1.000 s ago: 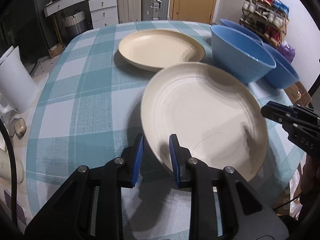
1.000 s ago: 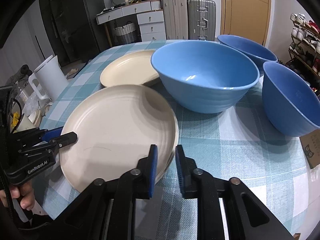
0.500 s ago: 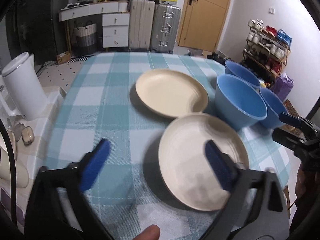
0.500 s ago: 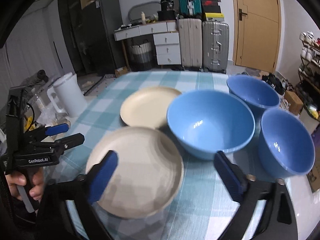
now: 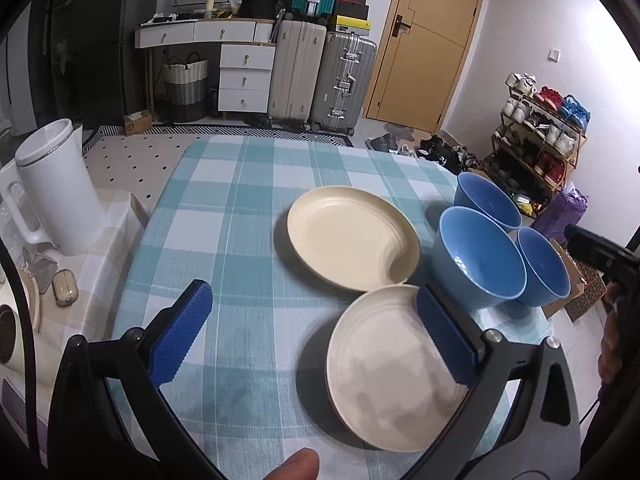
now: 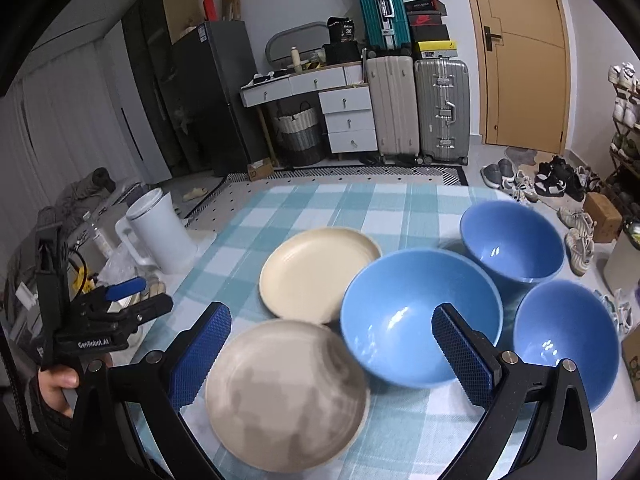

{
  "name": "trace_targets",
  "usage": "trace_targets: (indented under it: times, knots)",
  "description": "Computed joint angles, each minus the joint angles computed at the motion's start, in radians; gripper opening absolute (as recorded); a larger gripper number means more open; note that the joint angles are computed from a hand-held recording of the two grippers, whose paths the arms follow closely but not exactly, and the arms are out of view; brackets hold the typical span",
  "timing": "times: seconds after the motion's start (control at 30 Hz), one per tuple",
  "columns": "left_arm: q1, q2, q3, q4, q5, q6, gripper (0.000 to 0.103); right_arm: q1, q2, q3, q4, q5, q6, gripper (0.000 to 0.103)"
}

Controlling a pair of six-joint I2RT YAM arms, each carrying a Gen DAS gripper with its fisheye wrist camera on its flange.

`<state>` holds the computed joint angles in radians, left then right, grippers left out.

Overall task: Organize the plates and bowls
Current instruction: 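Move the right gripper to a blue bowl and grasp its rim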

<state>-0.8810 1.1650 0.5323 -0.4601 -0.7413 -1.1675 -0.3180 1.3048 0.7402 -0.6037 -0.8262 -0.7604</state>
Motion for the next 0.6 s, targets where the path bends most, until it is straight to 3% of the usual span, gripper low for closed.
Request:
trace_targets:
  times: [0.23,0.6]
  knots:
    - [0.103,0.017,0.012,0.058,0.059,0.103,0.102,0.076,0.064,0.097,0.017,0.046,0.074,0.102]
    - [0.296,0.102,-0.016,0.246,0.185,0.245,0.102,0.223,0.191,0.185,0.113,0.142,0.182,0.102]
